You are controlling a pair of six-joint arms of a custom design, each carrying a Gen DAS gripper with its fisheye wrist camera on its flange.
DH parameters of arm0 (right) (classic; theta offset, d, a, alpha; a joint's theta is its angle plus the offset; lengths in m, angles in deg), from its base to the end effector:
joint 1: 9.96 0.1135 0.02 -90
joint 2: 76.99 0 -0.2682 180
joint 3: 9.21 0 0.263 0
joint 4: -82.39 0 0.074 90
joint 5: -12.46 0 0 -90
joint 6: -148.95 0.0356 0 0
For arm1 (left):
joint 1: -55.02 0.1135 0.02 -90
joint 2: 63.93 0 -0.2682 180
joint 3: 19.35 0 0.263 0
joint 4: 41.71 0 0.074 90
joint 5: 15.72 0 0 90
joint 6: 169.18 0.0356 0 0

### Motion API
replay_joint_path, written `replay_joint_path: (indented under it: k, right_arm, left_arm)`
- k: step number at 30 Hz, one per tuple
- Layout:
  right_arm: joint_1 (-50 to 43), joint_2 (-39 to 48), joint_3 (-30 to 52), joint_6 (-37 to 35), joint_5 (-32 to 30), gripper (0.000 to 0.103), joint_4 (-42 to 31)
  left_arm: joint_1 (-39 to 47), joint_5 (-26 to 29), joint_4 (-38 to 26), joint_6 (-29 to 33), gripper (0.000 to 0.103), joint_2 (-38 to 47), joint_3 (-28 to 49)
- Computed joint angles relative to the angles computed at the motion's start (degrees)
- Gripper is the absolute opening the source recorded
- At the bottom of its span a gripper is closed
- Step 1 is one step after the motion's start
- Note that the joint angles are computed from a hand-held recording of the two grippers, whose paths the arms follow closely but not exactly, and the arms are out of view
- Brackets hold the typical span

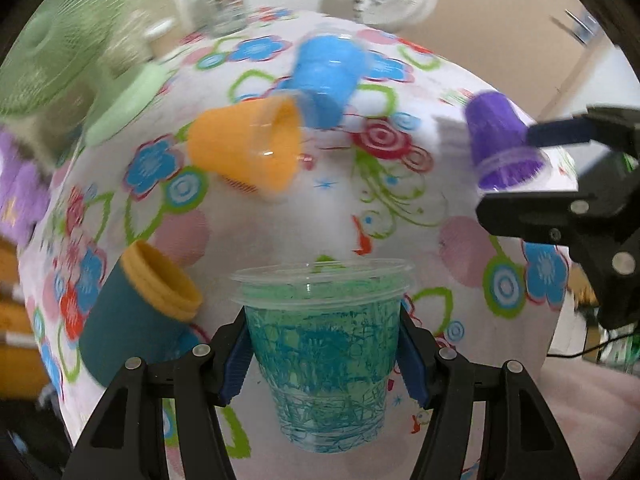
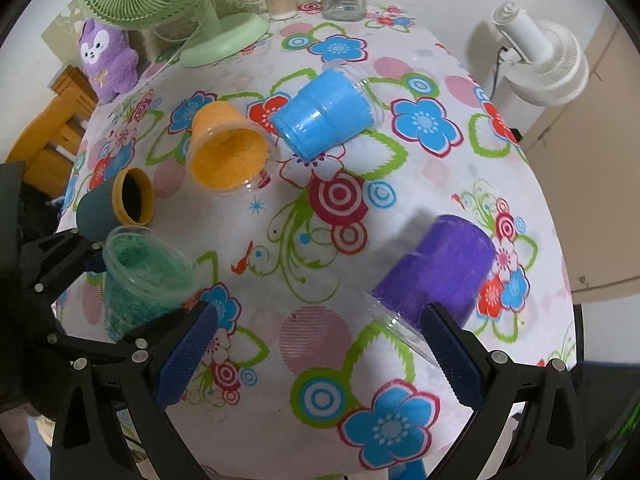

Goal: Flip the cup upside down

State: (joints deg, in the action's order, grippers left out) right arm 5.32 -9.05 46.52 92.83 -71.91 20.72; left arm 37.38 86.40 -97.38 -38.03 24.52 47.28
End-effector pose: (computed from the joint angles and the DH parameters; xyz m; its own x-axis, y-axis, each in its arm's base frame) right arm 0.2003 0.0511 0.2013 -0.9009 0.3290 -0.2830 0.3207 0.9441 0.0765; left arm 0.2650 -0.0921 0.1776 -0.4771 0.8268 -0.2980 0.8679 0.4965 -0.0118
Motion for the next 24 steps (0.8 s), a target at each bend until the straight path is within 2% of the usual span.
replay_joint_path:
  k: [7,12,15,17,24]
  right_arm:
    - [2.81,-1.41,-0.93,4.52,3.36,0.103,-1.42]
    - [3.85,-1.01,0.02,4.37,5.60,0.103,-2.22]
    - [3.93,-0.99,0.95,2.77,5.43,0.103,-2.10]
    - [4.02,-0.52,1.75,1.32,5.28,0.103,-2.08]
    - [4.19,2.49,6.16,-7.34,2.08,0.103,-1.45]
  left_arm:
    - [-1.92,2.12,1.10,6.42,0.065,1.71,-0.70]
    - [-3.24,2.27,1.30,6.57,0.068,4.22,-0.33]
    - [-2.32,3.32,-0.84,4.76,0.077,4.13,0.61]
    - [-1.07,4.87,-1.93,3.62,0.088,2.91,0.85]
    - [4.19,5.12,-6.16,-4.08,0.094,-1.72,1.92]
